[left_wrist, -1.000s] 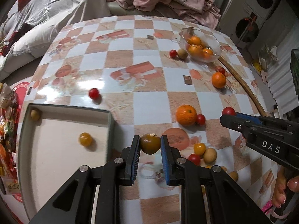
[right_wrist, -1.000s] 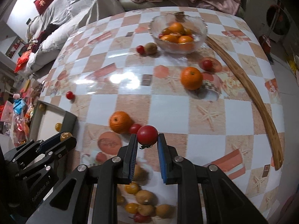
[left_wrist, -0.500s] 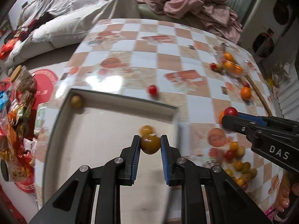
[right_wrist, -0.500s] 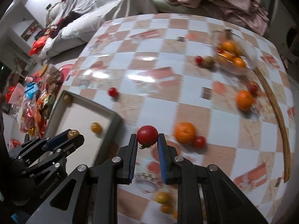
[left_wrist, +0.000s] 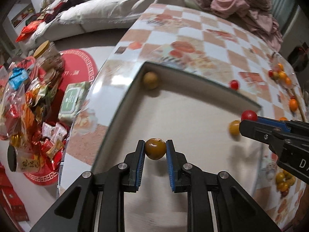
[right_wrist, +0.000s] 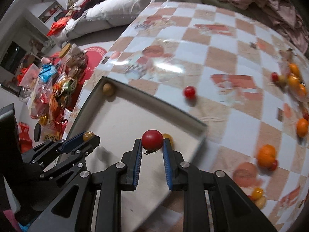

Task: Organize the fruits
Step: 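Carry both held tomatoes over the white tray with both tools, then open left tool to drop its tomato while right tool releases the red tomato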

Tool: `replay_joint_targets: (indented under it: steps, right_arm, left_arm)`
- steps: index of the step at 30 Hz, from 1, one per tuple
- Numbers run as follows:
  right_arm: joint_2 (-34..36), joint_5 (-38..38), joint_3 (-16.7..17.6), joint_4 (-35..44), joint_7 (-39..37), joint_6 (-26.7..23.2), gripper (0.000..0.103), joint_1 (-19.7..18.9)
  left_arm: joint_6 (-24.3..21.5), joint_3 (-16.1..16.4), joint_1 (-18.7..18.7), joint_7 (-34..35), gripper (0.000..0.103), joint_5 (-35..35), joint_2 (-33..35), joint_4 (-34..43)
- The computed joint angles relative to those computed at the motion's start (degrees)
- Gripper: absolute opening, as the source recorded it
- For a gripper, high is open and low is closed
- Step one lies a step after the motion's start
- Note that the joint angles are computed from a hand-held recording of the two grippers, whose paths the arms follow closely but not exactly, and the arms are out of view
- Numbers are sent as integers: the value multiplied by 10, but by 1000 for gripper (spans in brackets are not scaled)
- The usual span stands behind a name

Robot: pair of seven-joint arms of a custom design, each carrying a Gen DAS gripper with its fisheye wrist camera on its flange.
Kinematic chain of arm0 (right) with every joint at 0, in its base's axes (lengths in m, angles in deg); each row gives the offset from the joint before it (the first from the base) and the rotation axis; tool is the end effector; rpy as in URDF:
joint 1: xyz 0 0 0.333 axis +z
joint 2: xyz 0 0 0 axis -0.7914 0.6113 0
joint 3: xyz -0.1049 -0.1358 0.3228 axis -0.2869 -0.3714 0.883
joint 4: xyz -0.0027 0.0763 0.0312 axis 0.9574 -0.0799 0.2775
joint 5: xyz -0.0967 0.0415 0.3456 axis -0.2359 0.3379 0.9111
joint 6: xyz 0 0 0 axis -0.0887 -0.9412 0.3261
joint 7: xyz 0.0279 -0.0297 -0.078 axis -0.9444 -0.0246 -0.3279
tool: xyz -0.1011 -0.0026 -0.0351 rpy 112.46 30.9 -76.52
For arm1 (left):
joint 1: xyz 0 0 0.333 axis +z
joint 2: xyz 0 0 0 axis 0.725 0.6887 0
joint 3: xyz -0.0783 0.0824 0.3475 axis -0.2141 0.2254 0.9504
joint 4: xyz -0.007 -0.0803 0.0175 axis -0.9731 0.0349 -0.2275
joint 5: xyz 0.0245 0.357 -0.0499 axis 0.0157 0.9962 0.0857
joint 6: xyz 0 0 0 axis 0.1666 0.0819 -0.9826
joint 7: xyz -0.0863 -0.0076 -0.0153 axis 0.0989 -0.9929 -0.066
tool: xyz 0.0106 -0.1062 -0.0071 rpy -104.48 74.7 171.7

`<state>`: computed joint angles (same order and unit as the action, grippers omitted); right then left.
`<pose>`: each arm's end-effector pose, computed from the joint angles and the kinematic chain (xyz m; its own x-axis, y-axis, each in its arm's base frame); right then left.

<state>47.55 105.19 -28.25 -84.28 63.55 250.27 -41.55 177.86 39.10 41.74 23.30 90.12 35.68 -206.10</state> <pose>0.5598 0.1645 0.3342 -0.1461 -0.9474 -0.2849 -0.9453 0.2186 -0.2421 0.5356 -0.1223 0.3189 -0.2449 -0.9694 0.0189 -0.9119 0.2237 -0.3441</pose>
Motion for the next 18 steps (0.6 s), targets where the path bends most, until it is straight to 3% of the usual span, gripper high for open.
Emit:
replay_joint_targets:
  steps: [12,18]
  right_arm:
    - [79,-50,-14,86,21,-63,23,22]
    - [84,-70,-20,96,29,-73,24,28]
  left_arm:
    - [4,24,-11,-7,24,24,26,13]
    - [1,-4,17,18,27,5,27,13]
